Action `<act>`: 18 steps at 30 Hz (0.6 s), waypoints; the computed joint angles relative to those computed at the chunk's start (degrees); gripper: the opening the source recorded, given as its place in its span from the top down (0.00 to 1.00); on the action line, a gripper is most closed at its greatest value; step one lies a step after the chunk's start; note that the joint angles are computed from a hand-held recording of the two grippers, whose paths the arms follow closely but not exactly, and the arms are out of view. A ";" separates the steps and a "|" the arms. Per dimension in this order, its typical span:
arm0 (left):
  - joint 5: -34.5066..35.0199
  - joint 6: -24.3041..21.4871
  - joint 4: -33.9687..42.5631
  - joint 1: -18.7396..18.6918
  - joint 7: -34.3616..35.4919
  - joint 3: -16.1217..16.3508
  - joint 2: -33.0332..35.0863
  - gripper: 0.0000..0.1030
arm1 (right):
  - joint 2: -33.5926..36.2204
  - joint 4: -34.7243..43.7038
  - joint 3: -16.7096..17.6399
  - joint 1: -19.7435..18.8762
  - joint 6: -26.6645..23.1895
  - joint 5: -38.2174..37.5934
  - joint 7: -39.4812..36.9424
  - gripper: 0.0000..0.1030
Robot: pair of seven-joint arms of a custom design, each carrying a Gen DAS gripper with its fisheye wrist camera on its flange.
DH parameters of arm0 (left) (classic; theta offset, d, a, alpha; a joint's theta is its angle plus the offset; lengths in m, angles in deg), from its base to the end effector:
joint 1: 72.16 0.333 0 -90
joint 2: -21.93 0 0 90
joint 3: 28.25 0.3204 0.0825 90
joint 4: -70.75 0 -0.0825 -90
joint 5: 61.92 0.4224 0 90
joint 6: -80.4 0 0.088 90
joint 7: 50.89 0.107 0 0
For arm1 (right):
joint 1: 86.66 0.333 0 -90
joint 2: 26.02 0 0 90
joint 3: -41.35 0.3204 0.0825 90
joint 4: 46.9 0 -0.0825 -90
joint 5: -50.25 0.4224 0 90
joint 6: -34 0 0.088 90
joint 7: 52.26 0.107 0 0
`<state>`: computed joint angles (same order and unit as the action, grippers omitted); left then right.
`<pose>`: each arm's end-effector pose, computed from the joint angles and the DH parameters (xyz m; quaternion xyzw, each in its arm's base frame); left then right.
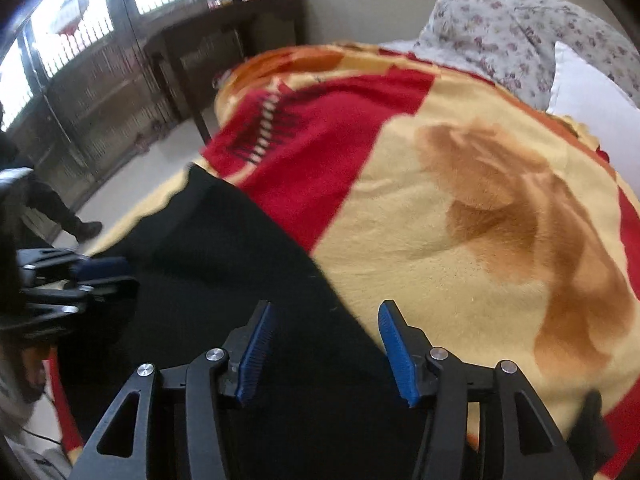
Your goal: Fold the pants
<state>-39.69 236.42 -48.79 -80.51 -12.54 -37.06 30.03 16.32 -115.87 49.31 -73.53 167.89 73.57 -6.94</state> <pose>0.6063 -0.1995 0.3928 -0.7739 0.5746 -0.2186 0.1520 0.7772 0.2704 0.3782 -0.8993 0.3306 -0.0452 0.2826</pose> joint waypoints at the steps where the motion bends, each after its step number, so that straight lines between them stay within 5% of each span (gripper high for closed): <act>1: 0.10 -0.14 0.23 -0.02 0.08 0.02 0.17 0.73 | 1.69 2.32 -0.37 0.35 -1.40 -0.90 0.56 0.49; 4: 1.00 -0.10 0.70 -0.18 -0.45 0.26 0.63 0.73 | 2.44 2.85 0.75 -0.40 -1.14 0.42 -1.78 0.48; 7: 1.81 0.39 0.72 -0.26 -1.01 0.43 0.79 0.73 | 1.00 1.02 2.63 -1.51 -2.56 1.14 -3.49 0.87; 8: 1.36 0.67 0.41 -0.12 -0.78 0.33 0.57 0.73 | -1.41 -2.69 1.92 -0.85 -0.15 2.09 -5.61 0.91; 12: 0.78 0.62 -2.08 0.21 -2.39 0.46 -2.55 0.73 | -9.57 -14.07 3.80 -2.58 4.38 7.41 -11.44 0.94; 16: 14.60 -3.76 -6.21 0.44 -16.86 1.01 -9.64 0.73 | -21.12 -26.94 6.71 -6.44 6.24 20.24 -21.98 0.95; 18: 16.19 -3.17 -9.31 1.85 -19.67 0.51 -13.59 0.73 | -27.07 -33.18 6.69 -6.87 6.41 25.27 -26.29 0.95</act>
<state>-23.50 233.25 -58.10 -78.66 -32.21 -36.55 16.45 -10.75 -149.05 56.00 -80.41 174.30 98.83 -33.24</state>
